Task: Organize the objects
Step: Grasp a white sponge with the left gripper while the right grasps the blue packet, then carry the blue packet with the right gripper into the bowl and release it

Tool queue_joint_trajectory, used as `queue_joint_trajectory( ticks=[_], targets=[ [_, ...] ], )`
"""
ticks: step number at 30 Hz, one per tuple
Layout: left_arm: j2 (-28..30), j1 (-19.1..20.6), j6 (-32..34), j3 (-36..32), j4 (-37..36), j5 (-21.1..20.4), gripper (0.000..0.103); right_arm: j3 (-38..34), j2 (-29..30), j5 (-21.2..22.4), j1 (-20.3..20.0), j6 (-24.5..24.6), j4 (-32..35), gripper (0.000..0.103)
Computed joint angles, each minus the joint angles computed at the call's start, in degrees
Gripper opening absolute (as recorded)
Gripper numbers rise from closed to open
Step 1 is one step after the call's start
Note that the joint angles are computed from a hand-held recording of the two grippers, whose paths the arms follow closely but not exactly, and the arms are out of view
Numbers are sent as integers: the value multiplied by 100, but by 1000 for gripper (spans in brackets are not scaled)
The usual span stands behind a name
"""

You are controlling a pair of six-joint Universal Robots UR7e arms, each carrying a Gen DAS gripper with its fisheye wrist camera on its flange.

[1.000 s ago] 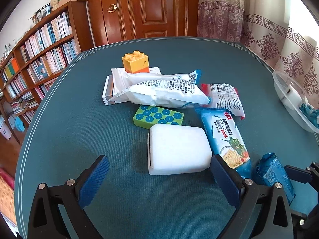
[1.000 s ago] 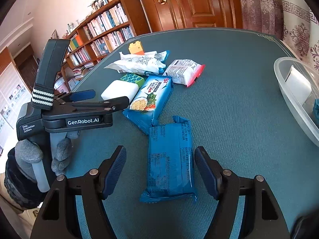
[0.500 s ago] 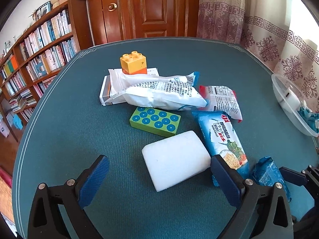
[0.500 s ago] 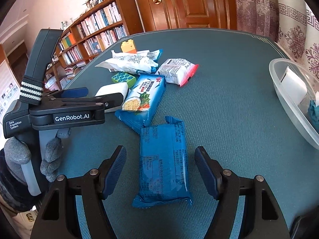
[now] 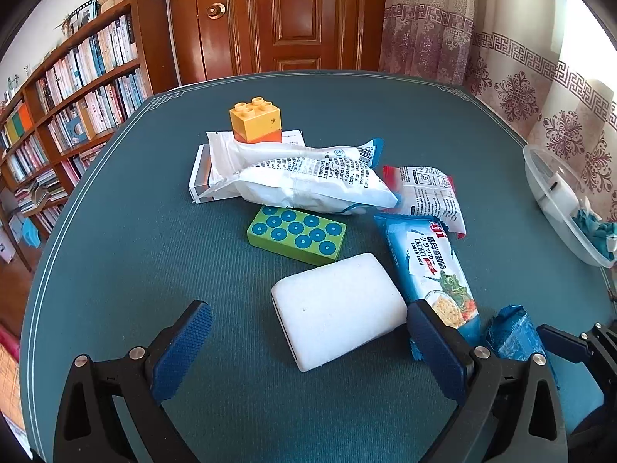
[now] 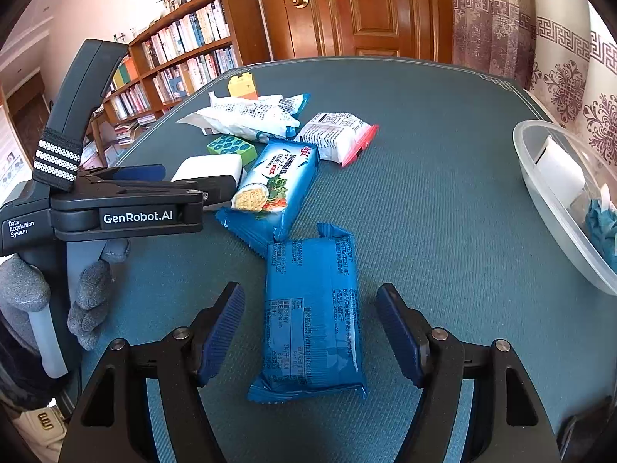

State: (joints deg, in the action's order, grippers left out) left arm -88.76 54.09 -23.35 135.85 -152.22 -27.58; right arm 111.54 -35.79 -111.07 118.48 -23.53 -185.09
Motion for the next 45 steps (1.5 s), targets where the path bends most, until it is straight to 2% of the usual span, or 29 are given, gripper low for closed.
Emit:
queue_joint_trajectory(
  ticks=[8, 11, 22, 24, 26, 27, 29, 32, 36, 45],
  targets=[
    [-33, -2, -7, 1, 40, 45, 103, 13, 32, -38, 37, -81, -50, 72],
    [14, 100, -70, -94, 24, -168, 103, 14, 49, -56, 50, -101, -41, 72],
    [147, 193, 36, -139, -268, -300, 103, 19, 81, -141, 79, -150, -112, 72],
    [93, 206, 54, -116, -319, -369, 103, 23, 73, -141, 72, -125, -124, 71],
    [59, 202, 74, -89, -359, -394, 102, 28, 63, -144, 62, -96, -137, 65],
    [44, 209, 114, -77, -398, -440, 99, 28, 61, -152, 60, -87, -144, 63],
    [15, 235, 159, -80, -419, -597, 94, 26, 67, -184, 71, -102, -165, 51],
    [-40, 234, 223, -69, -449, -780, 83, 32, 90, -242, 106, -190, -200, 45],
    [-57, 204, 327, -51, -485, -937, 66, 48, 103, -260, 133, -276, -226, 42],
    [-87, 5, 262, 42, -400, -582, 61, 93, 53, -177, 123, -208, -263, 42]
  ],
)
